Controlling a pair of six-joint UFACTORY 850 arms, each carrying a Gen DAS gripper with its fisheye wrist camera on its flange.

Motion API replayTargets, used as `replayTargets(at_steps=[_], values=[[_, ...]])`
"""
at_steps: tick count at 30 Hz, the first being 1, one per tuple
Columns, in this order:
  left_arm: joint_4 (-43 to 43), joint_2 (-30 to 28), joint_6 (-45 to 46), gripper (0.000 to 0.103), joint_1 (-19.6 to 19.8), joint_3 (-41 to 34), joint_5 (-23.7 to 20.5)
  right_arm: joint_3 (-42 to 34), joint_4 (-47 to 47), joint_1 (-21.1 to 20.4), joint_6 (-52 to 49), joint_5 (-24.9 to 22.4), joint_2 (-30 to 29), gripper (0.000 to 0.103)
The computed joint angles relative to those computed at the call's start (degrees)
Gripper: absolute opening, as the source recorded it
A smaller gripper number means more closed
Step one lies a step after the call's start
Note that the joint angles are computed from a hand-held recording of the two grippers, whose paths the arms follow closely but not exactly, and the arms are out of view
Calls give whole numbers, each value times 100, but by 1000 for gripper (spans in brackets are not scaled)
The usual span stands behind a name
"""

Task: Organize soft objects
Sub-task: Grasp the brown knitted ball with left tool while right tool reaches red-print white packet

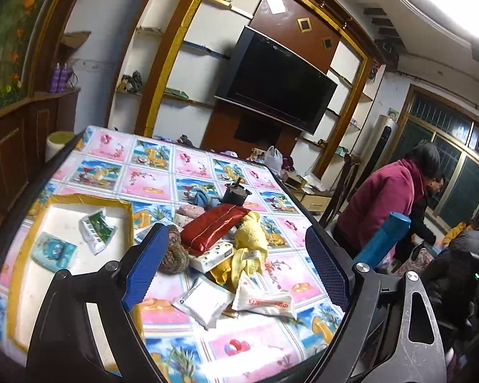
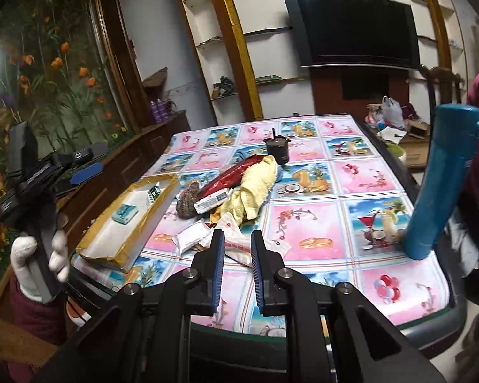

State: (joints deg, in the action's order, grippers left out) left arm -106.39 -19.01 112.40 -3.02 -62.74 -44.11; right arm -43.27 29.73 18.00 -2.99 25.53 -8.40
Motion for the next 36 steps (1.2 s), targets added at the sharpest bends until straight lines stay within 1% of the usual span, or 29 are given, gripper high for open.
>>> replayTargets(at_steps=[1, 4, 6, 7, 10, 12, 13, 14, 17, 20, 23, 24, 26, 29, 30, 31, 32, 33, 34, 36], values=[[-144, 210, 216, 88, -14, 198, 156, 17, -544, -107, 507, 44, -26, 16], [-553, 612, 768, 88, -146, 528, 866, -11, -1615, -420, 1644, 121, -122, 16], [-692, 630, 824, 88, -185, 530, 1218, -53, -2506, -652, 2573, 161, -223, 16], [-569, 573, 617, 88, -210, 468, 1380, -89, -2922, -753, 2997, 167, -293, 16], [325, 89, -493, 88, -256, 24, 1543, -252, -3744, -928, 3763, 84, -547, 16], [1216, -347, -1461, 88, -347, -459, 1718, -352, -4153, -982, 4148, 43, -707, 16], [1650, -539, -1933, 88, -389, -671, 1736, -381, -4333, -1012, 4320, 55, -759, 16], [2036, -740, -2358, 88, -435, -892, 1665, -415, -4398, -1027, 4383, 37, -809, 16], [2643, -1274, -3084, 88, -542, -1484, 1544, -532, -4720, -1103, 4699, -53, -933, 16], [3224, -1861, -3930, 88, -670, -2176, 1614, -696, -4957, -1167, 4975, -202, -1074, 16], [4223, -2374, -4970, 88, -837, -2810, 2045, -901, -5455, -1204, 5500, -326, -1250, 17], [4513, -2504, -5258, 88, -863, -2964, 2086, -969, -5609, -1193, 5642, -383, -1300, 17], [5127, -2786, -5903, 88, -900, -3301, 2068, -1066, -5720, -1145, 5707, -475, -1357, 17], [5764, -3103, -6591, 88, -935, -3716, 1913, -1192, -5832, -1096, 5780, -545, -1427, 17], [5993, -3140, -6816, 88, -966, -3777, 1968, -1232, -5868, -1089, 5817, -550, -1453, 17], [6191, -3154, -6967, 86, -1001, -3802, 2044, -1271, -5924, -1081, 5873, -563, -1473, 17], [6390, -3177, -7129, 68, -1030, -3836, 2061, -1311, -5984, -1071, 5933, -590, -1493, 17], [6377, -3228, -7099, 53, -1028, -3894, 1946, -1359, -6058, -1062, 6013, -617, -1519, 17], [6471, -3218, -7129, 48, -1049, -3849, 2049, -1392, -6141, -1055, 6099, -630, -1533, 17], [6116, -3146, -6728, 46, -1021, -3724, 2070, -1476, -6303, -1048, 6256, -698, -1565, 17]])
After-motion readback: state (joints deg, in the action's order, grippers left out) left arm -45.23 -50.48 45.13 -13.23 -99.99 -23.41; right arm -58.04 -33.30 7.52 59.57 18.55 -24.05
